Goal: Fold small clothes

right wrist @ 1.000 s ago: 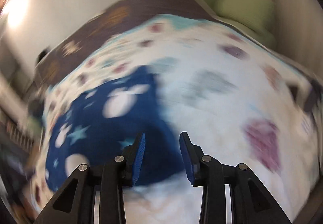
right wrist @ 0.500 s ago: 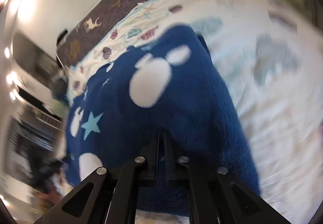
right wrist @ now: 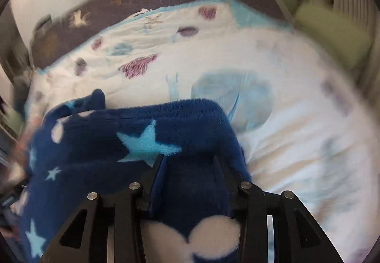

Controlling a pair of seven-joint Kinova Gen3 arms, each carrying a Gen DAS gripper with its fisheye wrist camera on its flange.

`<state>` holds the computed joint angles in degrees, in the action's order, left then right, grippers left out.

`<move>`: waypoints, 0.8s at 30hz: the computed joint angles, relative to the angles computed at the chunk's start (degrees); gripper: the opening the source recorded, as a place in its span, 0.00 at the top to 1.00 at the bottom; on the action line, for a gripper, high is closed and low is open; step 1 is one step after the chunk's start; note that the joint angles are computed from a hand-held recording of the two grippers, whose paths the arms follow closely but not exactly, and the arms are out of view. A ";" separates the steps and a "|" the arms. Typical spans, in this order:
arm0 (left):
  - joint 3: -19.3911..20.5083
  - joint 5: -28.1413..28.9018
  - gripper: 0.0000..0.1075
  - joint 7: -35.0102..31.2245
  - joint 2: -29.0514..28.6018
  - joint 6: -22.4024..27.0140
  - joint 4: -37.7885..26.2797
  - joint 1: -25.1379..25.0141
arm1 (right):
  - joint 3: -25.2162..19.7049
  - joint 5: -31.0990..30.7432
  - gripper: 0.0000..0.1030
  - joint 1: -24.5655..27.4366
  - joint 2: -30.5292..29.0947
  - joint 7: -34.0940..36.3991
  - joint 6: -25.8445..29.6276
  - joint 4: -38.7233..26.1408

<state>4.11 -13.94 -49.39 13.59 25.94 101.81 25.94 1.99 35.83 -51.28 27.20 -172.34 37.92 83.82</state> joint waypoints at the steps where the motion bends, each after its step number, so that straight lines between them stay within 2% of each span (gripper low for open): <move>1: -1.86 -2.33 0.43 1.09 0.27 1.56 -0.78 2.65 | -0.39 -0.16 0.62 0.07 -0.55 -0.48 1.40 -0.36; 4: -4.93 -7.80 0.43 4.46 2.32 6.57 -4.35 8.31 | 2.52 0.54 0.60 -4.49 2.68 3.66 8.39 -5.77; 6: -3.76 -7.21 0.43 4.42 1.41 7.02 -4.45 7.07 | 2.52 1.24 0.60 -5.53 3.96 5.60 12.32 -8.68; 8: 0.11 -3.23 0.43 2.41 -2.04 4.99 -1.92 2.20 | -0.41 2.06 0.60 -3.78 1.54 3.82 12.95 -7.34; 10: 4.57 -0.98 0.43 2.47 -6.95 2.01 2.16 -2.99 | 0.06 3.02 0.59 -5.15 -2.51 -0.77 10.73 -2.79; 12: 5.97 -2.35 0.30 5.04 -10.95 1.29 5.02 -5.18 | -1.52 5.65 0.56 -5.63 -7.31 -4.14 7.08 2.19; 13: 5.17 -2.52 0.27 5.73 -12.79 1.47 6.34 -4.87 | -3.90 7.25 0.50 -4.64 -9.34 -4.67 4.75 4.43; 14: 5.05 -1.75 0.25 5.54 -14.22 1.44 7.65 -5.23 | -6.32 8.26 0.39 -3.92 -10.96 -4.26 3.08 5.89; 16: 2.22 2.27 0.25 2.84 -15.39 1.96 9.44 -2.92 | -8.04 9.13 0.33 -5.66 -12.04 -2.23 2.53 6.22; 17: -0.03 4.60 0.25 1.53 -16.06 2.06 10.83 -0.43 | -8.23 9.90 0.33 -8.12 -11.68 -1.41 3.65 5.40; 19: -1.83 9.26 0.25 -2.41 -17.29 1.45 13.44 1.44 | -8.34 10.22 0.33 -10.71 -10.92 -1.60 3.10 4.80; 21: -1.13 13.92 0.25 -6.13 -18.80 0.99 16.39 0.93 | -11.42 12.58 0.33 -10.14 -10.63 -5.33 -0.91 6.17; 24: -4.70 20.91 0.25 -11.51 -19.61 0.36 19.41 4.06 | -15.61 15.94 0.32 -7.77 -9.55 -9.52 -7.90 8.43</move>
<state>-0.58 6.97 -60.90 -6.02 26.31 121.22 29.99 -13.62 51.78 -59.06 17.65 -181.86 30.02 92.25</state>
